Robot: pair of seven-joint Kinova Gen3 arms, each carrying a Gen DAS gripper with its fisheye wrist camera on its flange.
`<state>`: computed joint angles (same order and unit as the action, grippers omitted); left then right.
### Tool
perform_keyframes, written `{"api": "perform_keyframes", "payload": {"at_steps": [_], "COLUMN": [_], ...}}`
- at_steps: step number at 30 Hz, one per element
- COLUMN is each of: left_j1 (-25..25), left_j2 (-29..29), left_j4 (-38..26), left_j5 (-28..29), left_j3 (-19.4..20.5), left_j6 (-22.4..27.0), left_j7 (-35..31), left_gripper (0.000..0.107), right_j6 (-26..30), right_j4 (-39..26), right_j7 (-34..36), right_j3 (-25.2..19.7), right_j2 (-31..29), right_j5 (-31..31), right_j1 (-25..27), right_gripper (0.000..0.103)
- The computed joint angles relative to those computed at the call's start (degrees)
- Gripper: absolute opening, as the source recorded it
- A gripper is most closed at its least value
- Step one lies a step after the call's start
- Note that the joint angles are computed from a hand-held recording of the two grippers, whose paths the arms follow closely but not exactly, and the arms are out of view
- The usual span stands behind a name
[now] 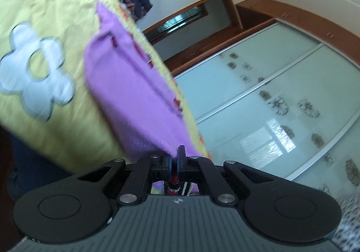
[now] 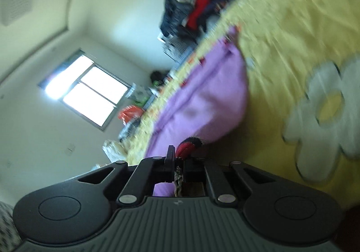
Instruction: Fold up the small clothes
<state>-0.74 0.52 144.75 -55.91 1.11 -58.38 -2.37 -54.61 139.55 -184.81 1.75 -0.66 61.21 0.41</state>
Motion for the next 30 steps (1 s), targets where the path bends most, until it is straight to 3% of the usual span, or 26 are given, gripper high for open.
{"api": "perform_keyframes", "payload": {"at_steps": [2, 5, 7, 12, 16, 21, 24, 30], "left_j1": [1.0, 7.6, 10.0, 9.1, 7.6, 8.5, 3.5, -9.3], "left_j2": [0.0, 0.7, 1.1, 2.2, 3.8, 5.8, 8.6, 20.0], "left_j4": [-1.6, -4.4, -5.8, -7.2, -12.3, -18.8, -26.6, -42.6], "left_j5": [1.3, 3.4, 6.0, 12.3, 12.6, 13.6, 8.2, 0.6], "left_j3": [-0.2, -6.1, -8.0, -7.7, -6.4, -7.5, -2.6, 13.3], "left_j6": [0.1, 0.2, 0.2, -0.9, 0.9, 3.3, 9.4, 21.4], "left_j7": [-0.2, -0.7, -1.3, -2.6, -1.9, -0.6, 4.0, 11.0], "left_gripper": [0.002, 0.002, 0.002, 0.002, 0.002, 0.002, 0.002, 0.002], "right_j6": [0.6, 2.4, 3.6, 1.5, -0.7, 3.2, 6.1, 8.0], "right_j4": [-1.4, -4.3, -5.8, -9.3, -15.6, -26.7, -34.7, -50.6], "right_j7": [0.2, 0.3, 0.6, 5.4, 7.6, 5.3, 1.5, -12.3], "right_j3": [-2.3, -9.3, -10.3, -10.4, -12.3, -16.4, -14.9, -0.5], "right_j2": [0.0, 0.3, 0.2, 3.0, 7.8, 14.3, 20.0, 33.9], "right_j5": [-1.4, -2.1, -2.1, -7.0, -8.0, -5.9, -2.6, -3.1], "right_j1": [2.2, 8.9, 9.8, 8.5, 10.2, 12.0, 9.7, -2.8], "right_gripper": [0.005, 0.005, 0.005, 0.004, 0.004, 0.004, 0.004, 0.004]}}
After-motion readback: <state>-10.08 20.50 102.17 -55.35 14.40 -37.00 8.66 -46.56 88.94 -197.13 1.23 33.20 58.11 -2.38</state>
